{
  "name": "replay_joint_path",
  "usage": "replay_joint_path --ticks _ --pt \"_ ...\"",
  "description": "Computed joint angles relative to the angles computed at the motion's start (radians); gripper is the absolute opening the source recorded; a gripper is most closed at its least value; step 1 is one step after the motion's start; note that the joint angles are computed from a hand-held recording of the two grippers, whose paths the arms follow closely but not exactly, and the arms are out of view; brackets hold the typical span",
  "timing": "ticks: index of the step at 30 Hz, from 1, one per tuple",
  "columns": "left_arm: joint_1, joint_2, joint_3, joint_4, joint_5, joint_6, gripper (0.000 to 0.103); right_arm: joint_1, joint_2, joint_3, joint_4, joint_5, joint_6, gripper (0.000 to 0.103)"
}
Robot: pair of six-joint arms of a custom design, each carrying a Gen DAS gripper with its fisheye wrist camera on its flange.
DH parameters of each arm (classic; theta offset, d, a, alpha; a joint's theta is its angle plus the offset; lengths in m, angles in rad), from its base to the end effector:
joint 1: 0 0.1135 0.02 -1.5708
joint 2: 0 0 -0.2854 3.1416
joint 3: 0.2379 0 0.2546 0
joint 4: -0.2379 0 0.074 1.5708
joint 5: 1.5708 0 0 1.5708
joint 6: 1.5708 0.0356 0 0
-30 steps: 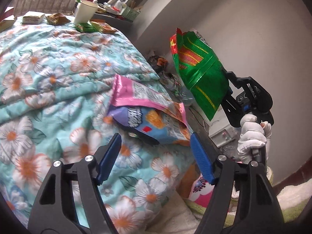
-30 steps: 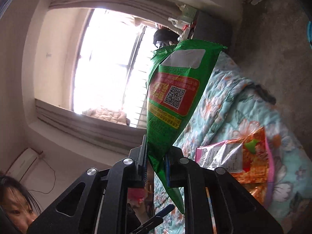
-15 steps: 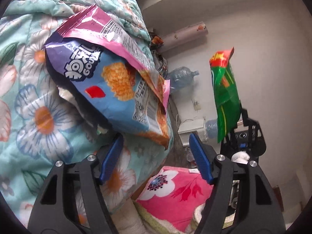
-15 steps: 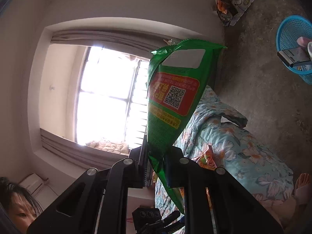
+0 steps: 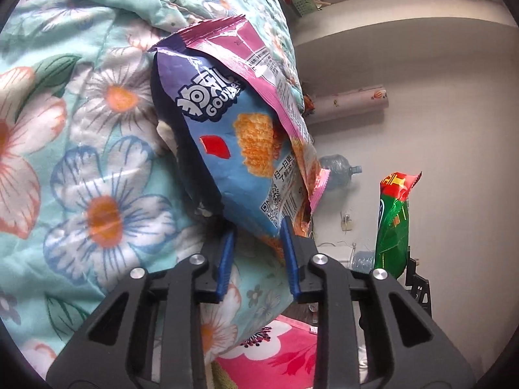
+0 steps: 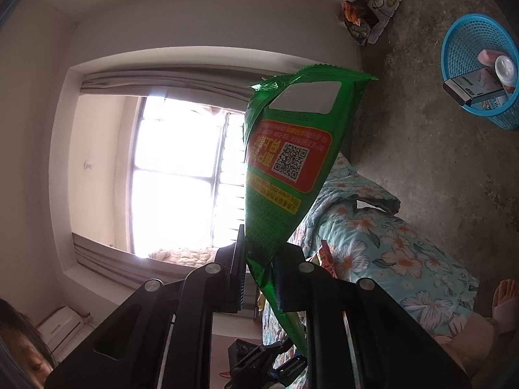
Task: Collect trash
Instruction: 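Lift both snack bags and carry them over the blue wastebasket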
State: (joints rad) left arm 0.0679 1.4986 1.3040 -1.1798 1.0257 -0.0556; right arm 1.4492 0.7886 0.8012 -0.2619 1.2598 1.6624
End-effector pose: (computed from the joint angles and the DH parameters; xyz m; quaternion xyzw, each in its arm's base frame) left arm 0.2733 -0.0119 0.3185 -0.0055 0.8685 -0.4878 0.0884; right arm 0.0516 0.1426 0.3581 0.4273 0.5959 0.4889 0.4725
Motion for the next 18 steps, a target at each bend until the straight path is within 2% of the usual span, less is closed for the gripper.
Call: replay_joint_path --ticks 1,8,10,14,18 --pt "0.009 0.002 0.007 -0.003 0.000 0.008 0.018 0.001 0.001 -0.004 0.011 -0.001 -0.005 0.014" --pt "0.088 -0.027 0.078 -0.035 -0.016 0.096 0.007 -0.025 0.003 -0.039 0.097 -0.060 -0.036 0.014" --pt "0.112 -0.022 0.123 -0.077 -0.017 0.148 0.004 -0.032 0.004 -0.041 0.113 -0.077 -0.045 0.014" --pt "0.177 -0.011 0.218 -0.145 -0.041 0.271 0.001 -0.037 0.009 -0.036 0.113 -0.090 -0.052 0.014" --pt "0.216 0.013 0.328 -0.148 -0.061 0.317 0.000 -0.052 0.012 -0.040 0.125 -0.112 -0.054 0.014"
